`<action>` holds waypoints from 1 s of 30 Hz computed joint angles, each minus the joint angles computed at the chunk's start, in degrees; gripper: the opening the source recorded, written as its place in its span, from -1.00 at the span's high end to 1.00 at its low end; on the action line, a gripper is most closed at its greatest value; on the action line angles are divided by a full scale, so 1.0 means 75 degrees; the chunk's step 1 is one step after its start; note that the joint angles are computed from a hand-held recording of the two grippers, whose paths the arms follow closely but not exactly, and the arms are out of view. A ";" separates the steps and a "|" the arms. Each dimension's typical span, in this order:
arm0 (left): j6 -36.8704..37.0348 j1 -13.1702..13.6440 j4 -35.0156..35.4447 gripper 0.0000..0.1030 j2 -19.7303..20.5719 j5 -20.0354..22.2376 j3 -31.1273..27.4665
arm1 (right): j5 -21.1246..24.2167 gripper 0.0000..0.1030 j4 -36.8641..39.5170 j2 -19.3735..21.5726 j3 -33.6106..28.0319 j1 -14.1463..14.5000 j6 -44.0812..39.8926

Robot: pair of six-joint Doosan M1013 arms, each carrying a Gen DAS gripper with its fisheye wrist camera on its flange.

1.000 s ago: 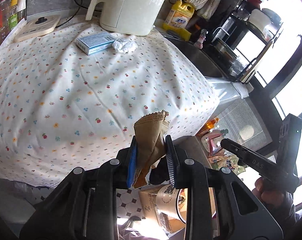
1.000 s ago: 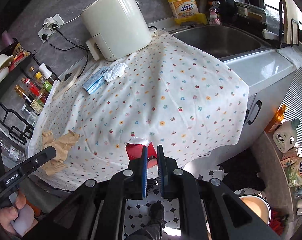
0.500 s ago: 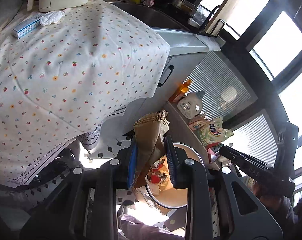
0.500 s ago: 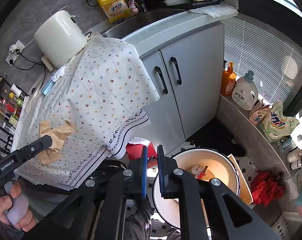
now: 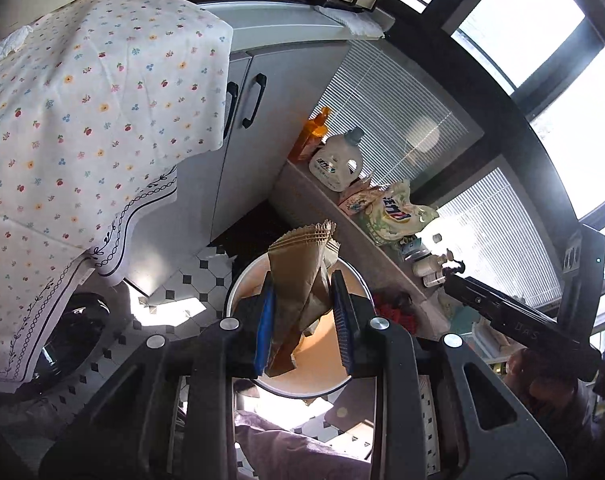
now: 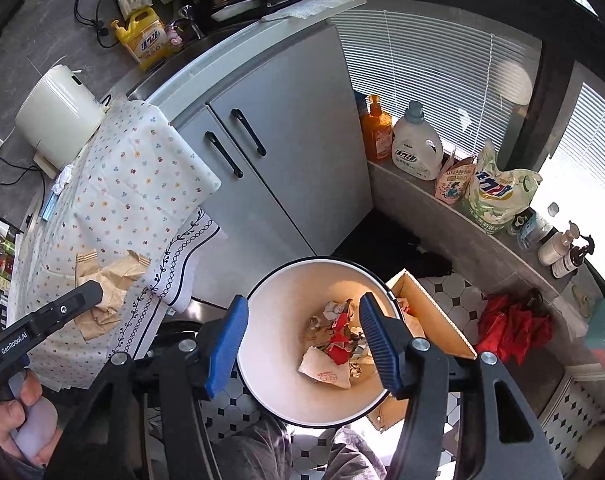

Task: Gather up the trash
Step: 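Open the right tool over the bucket while the left tool opens to drop the bag, then move both tools back up to the trash on the dotted cloth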

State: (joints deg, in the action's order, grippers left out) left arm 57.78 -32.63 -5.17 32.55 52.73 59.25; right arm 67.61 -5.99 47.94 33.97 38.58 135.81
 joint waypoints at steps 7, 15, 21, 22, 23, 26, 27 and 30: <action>0.0715 -0.0122 -0.0668 0.38 0.0366 0.0304 -0.0498 | -0.0394 -0.13 -0.0339 -0.0668 0.1174 -0.0043 0.0698; 0.0846 -0.0154 -0.1021 -0.33 0.0524 0.0378 -0.0646 | -0.0518 -0.18 -0.0639 -0.1020 0.1734 -0.0035 0.1136; 0.0476 -0.0079 -0.0674 -0.37 0.0314 0.0244 -0.0424 | -0.0521 -0.19 -0.0524 -0.1007 0.1735 -0.0054 0.1045; 0.0378 -0.0063 -0.0555 -0.40 0.0244 0.0186 -0.0347 | -0.0512 -0.19 -0.0475 -0.0964 0.1668 -0.0051 0.0974; 0.0262 -0.0043 -0.0422 -0.42 0.0168 0.0133 -0.0265 | -0.0492 -0.19 -0.0423 -0.0909 0.1575 -0.0045 0.0891; -0.0186 0.0032 0.0047 -0.48 -0.0072 -0.0035 -0.0018 | -0.0448 -0.23 -0.0246 -0.0681 0.1171 -0.0021 0.0620; -0.0362 0.0062 0.0221 -0.50 -0.0170 -0.0117 0.0091 | -0.0434 -0.26 -0.0199 -0.0594 0.1006 -0.0015 0.0548; -0.0992 0.0146 0.0845 -0.59 -0.0469 -0.0302 0.0400 | -0.0307 -0.38 -0.0078 -0.0247 0.0332 0.0016 0.0245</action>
State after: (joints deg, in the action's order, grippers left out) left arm 50.33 -31.53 1.17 29.03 50.47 62.24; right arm 65.31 -6.58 46.09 36.46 38.70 137.65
